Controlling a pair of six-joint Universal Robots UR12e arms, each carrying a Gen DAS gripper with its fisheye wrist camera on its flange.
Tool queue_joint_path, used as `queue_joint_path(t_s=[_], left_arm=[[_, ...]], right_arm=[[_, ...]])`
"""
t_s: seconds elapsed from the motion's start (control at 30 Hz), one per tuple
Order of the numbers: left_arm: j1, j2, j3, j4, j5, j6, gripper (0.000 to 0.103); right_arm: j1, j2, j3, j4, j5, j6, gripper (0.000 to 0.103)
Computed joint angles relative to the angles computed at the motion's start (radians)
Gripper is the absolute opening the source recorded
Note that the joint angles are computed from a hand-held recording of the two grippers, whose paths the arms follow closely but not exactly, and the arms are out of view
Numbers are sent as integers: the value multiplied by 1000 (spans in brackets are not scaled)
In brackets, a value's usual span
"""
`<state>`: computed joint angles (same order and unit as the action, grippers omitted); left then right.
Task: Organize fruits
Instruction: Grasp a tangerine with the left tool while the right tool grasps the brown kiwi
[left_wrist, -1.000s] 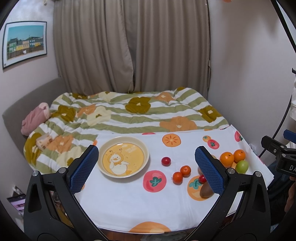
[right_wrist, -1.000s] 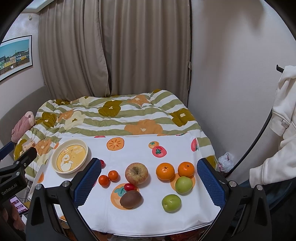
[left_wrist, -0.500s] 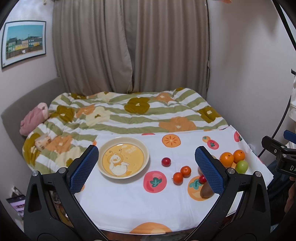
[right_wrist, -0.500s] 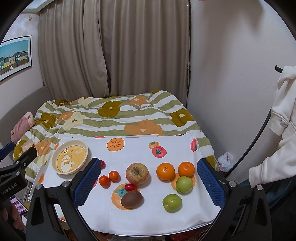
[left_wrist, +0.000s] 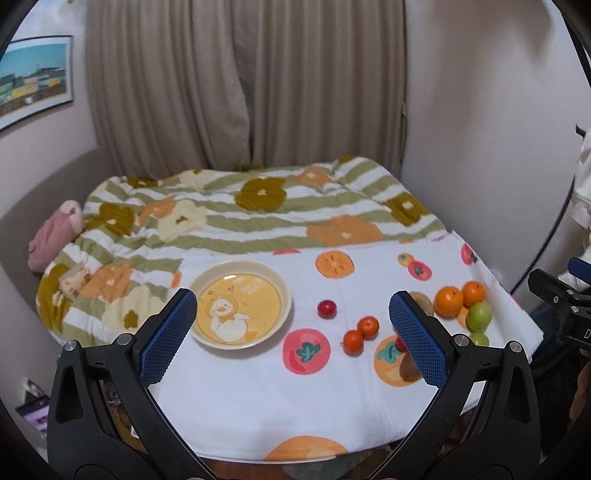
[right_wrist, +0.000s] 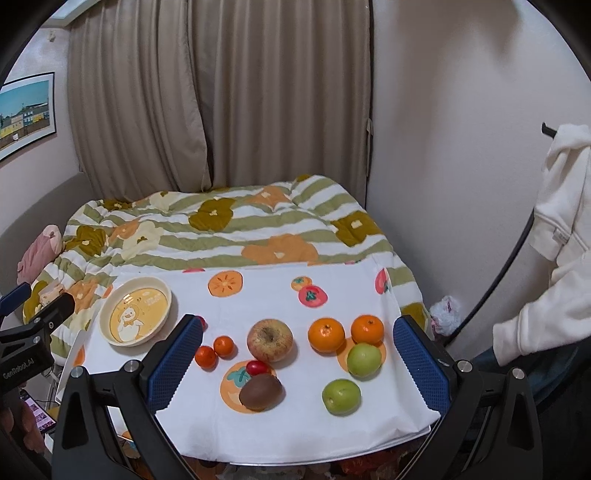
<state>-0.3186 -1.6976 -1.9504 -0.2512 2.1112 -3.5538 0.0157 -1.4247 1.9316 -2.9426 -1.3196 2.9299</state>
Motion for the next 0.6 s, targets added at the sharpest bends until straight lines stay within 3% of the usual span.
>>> queue_joint_path(t_s=[0.23, 0.47, 0.6], left_arm=[[54, -9, -40, 66, -166, 121, 103], [104, -69, -55, 111, -324, 278, 103], [123, -117, -50, 117, -391, 351, 103]], right_arm=[[12, 13, 5, 59, -58, 45, 103], [16, 47, 33, 89, -81, 103, 103], [21, 78, 38, 71, -85, 86, 103]])
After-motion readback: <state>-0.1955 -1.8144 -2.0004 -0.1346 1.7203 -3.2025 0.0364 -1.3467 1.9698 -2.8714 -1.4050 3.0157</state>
